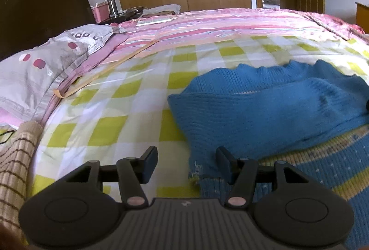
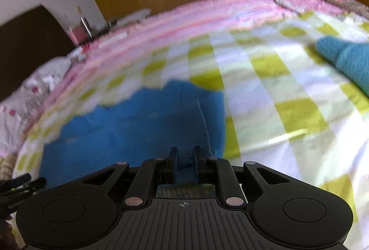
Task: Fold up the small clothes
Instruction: 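Move both grippers to the ribbed hem of the sweater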
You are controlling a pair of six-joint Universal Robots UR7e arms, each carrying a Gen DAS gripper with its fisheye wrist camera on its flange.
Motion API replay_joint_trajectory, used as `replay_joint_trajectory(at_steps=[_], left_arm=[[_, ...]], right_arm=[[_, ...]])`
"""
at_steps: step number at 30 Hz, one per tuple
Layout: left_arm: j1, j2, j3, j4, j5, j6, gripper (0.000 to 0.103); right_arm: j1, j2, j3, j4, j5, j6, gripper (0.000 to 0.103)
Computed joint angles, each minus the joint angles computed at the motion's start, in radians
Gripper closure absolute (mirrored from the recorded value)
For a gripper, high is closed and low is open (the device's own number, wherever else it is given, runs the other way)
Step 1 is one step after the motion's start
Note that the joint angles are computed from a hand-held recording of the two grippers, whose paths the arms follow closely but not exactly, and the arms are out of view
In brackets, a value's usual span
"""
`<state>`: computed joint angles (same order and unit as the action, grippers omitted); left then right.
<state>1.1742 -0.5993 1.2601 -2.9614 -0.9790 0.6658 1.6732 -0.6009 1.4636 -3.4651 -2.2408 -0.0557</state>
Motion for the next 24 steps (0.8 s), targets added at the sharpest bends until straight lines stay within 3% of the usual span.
replay_joint_trajectory(at_steps=[8,18,24], left_arm=[[-0.010,-0.105,0.124,0.011,-0.015,-0.040,0.041],[-0.010,-0.316,0.403,0.022,-0.042,-0.101,0.041],[-0.010,-0.412,0.523,0.040,-0.052,-0.132,0.041]], right_arm=[[0.039,-0.053,0.119,-0.073,0.003,-0.006,0.087],[0.101,-0.165,0.394,-0.120,0.002,0.093,0.081],[0.139,-0.199,0.529,-0.140,-0.045,0.158,0.077]])
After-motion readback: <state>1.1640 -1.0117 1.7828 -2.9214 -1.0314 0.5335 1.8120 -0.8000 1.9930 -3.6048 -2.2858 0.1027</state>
